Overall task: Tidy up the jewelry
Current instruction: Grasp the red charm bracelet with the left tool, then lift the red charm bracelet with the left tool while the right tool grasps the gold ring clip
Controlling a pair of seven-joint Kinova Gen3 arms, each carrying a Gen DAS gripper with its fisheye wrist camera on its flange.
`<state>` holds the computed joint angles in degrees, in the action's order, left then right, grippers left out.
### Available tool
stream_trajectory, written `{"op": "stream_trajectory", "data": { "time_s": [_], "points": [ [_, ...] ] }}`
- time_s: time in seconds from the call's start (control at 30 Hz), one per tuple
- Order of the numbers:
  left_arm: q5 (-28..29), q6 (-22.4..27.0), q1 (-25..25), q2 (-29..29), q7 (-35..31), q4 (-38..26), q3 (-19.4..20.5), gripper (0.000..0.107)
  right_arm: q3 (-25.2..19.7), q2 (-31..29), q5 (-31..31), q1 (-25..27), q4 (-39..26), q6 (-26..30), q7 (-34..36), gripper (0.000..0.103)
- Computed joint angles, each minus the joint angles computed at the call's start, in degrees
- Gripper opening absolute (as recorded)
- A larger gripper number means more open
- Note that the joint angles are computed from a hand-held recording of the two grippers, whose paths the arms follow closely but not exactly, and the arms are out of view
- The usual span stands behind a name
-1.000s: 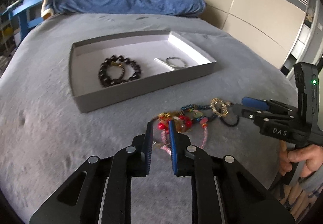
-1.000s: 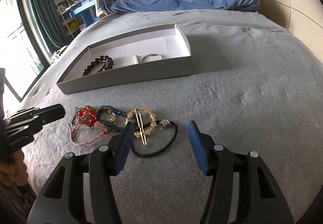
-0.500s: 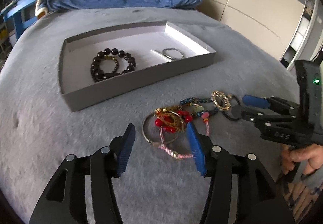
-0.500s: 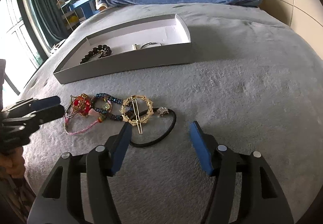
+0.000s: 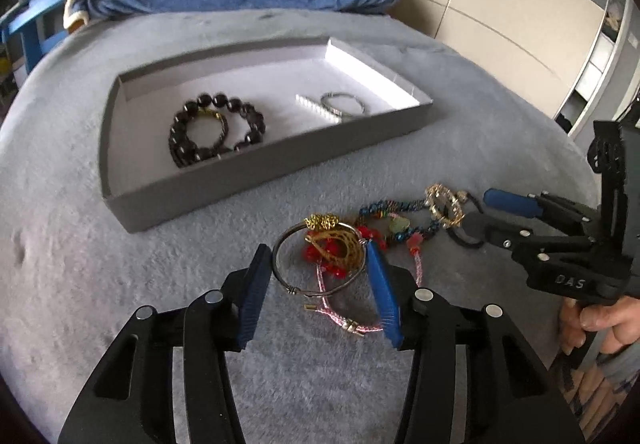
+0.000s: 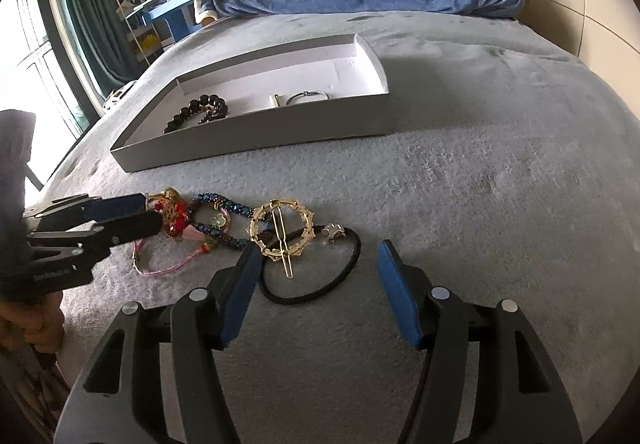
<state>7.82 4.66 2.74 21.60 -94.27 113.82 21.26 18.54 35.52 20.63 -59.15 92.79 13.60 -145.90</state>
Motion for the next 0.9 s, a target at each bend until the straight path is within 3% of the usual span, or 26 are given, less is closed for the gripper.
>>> {"op": "stream_trajectory", "data": {
  "time_s": [0.43,0.6,0.9],
  "points": [
    [-0.4,-4.3,-12.6,-6.5,3.8,6.7,8.2,0.050,-0.7,-0.3,-0.7,0.4,0.5,-1.7,1.9,0.060],
    [-2.1,-4.2,-13.1,-6.8,5.4,6.8,8.3,0.050,-2.0,0.4,-1.0,1.0,-1.0,-1.2,4.5,0.054],
    [-4.0,-4.3,-16.4,-7.5,6.8,8.3,9.7,0.050,-4.7,3.0,-2.1,3.8,-5.6,1.1,7.5,0.054]
  ]
}}
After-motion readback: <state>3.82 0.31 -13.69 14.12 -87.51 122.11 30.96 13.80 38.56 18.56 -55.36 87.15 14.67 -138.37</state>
